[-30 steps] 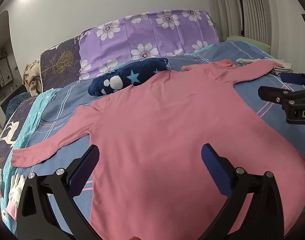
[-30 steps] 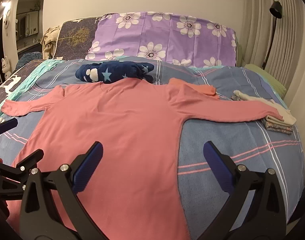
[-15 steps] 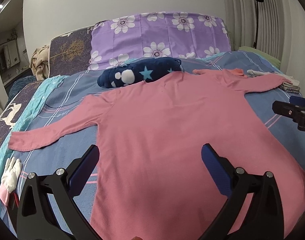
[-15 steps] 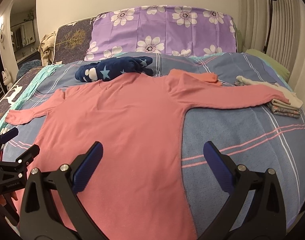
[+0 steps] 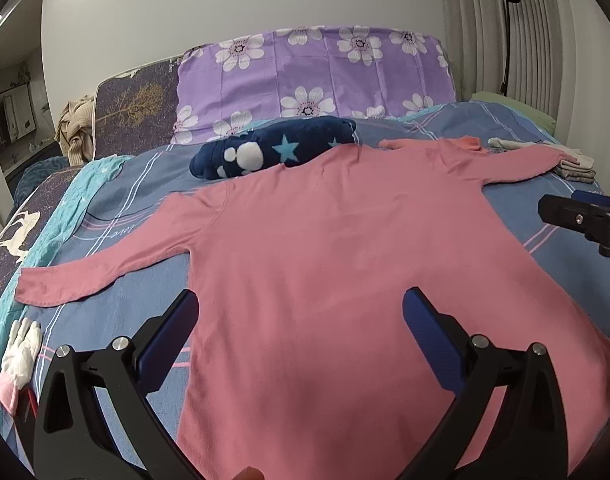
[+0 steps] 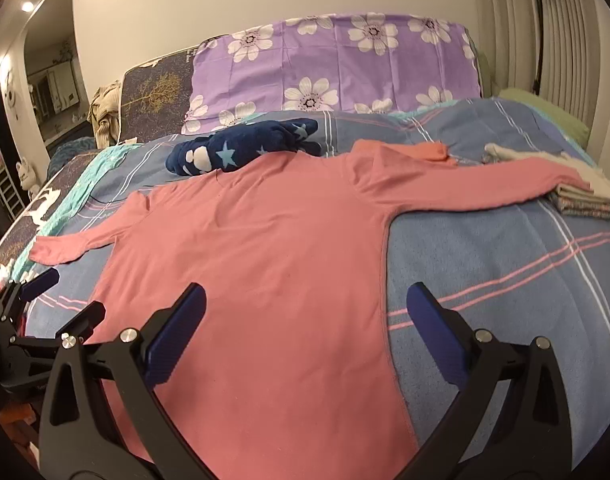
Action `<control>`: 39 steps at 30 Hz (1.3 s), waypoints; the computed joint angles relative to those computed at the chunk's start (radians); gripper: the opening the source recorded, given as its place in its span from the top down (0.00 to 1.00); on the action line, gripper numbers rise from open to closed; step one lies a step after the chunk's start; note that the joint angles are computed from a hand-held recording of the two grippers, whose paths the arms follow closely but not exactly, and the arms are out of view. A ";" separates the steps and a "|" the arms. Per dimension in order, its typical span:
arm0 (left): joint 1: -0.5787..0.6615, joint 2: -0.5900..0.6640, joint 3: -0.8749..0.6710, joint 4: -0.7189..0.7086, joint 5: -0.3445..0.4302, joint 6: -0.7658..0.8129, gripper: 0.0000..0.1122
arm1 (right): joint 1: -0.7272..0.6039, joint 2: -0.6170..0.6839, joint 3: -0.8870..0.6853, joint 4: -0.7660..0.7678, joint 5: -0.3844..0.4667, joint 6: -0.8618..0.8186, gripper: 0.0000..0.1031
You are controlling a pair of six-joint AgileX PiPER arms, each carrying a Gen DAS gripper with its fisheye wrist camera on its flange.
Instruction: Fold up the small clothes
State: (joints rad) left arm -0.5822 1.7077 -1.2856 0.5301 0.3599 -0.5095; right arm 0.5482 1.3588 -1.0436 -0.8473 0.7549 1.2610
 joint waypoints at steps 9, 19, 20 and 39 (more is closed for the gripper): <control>0.038 -0.018 -0.006 -0.278 0.005 0.244 0.10 | -0.001 -0.001 -0.008 0.002 0.007 -0.011 0.02; 0.053 -0.024 0.006 -0.273 -0.010 0.233 0.10 | -0.007 -0.001 -0.017 0.044 0.018 -0.059 0.02; 0.080 -0.021 -0.002 -0.352 -0.005 0.298 0.10 | -0.008 -0.003 -0.015 0.046 0.015 -0.063 0.02; 0.854 0.448 -0.520 -1.167 0.301 0.569 0.52 | -0.116 0.120 -0.099 0.118 0.049 -0.171 0.02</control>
